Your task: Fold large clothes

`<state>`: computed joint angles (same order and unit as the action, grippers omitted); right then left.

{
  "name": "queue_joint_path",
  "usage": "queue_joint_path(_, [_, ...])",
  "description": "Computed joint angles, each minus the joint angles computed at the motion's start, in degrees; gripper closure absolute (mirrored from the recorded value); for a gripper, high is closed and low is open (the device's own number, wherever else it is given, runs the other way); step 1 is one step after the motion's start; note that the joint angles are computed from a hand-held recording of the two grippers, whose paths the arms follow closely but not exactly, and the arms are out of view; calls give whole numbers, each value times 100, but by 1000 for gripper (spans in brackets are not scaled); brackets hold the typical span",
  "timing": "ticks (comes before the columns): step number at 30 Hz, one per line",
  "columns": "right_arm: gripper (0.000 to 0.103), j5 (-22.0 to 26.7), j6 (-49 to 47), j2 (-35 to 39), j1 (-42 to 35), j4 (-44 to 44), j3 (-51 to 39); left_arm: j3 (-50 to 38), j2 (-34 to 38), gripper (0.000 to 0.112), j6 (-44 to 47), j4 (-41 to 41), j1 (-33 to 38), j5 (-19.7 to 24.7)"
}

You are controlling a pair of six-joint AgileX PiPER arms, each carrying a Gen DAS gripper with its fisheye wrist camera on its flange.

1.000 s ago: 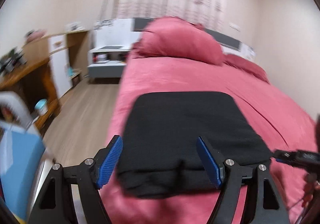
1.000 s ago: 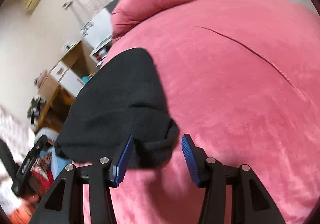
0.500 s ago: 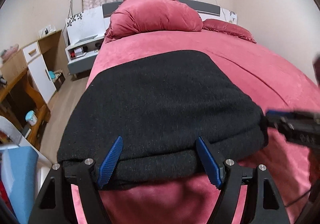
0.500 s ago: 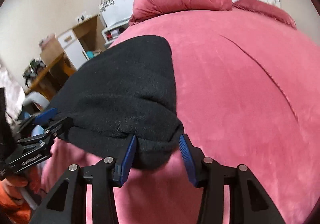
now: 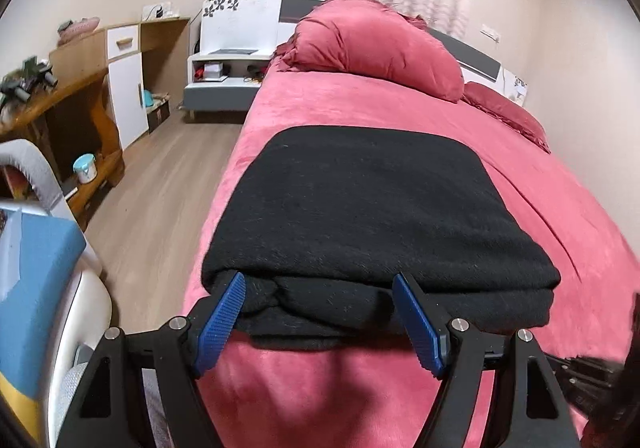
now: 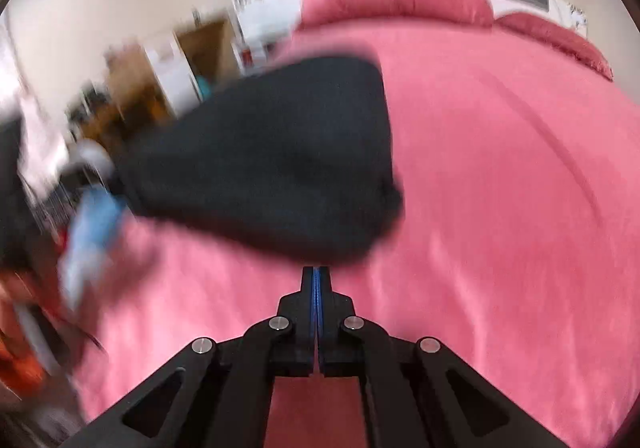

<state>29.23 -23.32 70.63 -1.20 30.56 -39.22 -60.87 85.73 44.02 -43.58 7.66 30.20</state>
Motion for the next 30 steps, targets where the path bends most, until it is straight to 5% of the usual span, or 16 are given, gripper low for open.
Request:
queue_joint_path(3, [97,446,-548,-297,-829,1241,-176,-44,-39,34,3,-111,-70,-55])
queue_joint_path(6, [73,338,-212,-2,-735,689,-988,-315,62,33,-125,-82,-523,-31])
queue_joint_path(10, [57,1262,-619,1479,-1051,1310,-2687,-885,396,33,286,-55,-1539,93])
queue_joint_path(13, [51,2085,-289,2626,-1275,1533,-3891,-1221,813,33,106,964,-2423,-231])
queue_joint_path(16, [51,2654,131,3570,-1438,1696,-4856,-1611,1277,39,-355,1579,-2651,311])
queue_joint_path(18, [51,3096,203,4161,-1459,1754,-5484,-1399,1300,40,17,977,-2450,391])
queue_joint_path(20, [53,3537,418,4669,-1317,1627,-6060,-1156,1238,40,307,640,-2346,309])
queue_joint_path(21, [74,3463,574,4731,-1217,1469,-6193,-962,1164,40,543,490,-2323,194])
queue_joint_path(22, [83,3396,906,4844,-1090,1200,-6508,-634,1019,40,1008,263,-2332,-93])
queue_joint_path(24, [91,3402,1268,5054,-900,709,-7133,-335,925,41,1581,-101,-2338,-396])
queue_joint_path(30, [103,2862,1824,5272,-598,-819,-7545,3,624,41,2342,-629,-2213,-348])
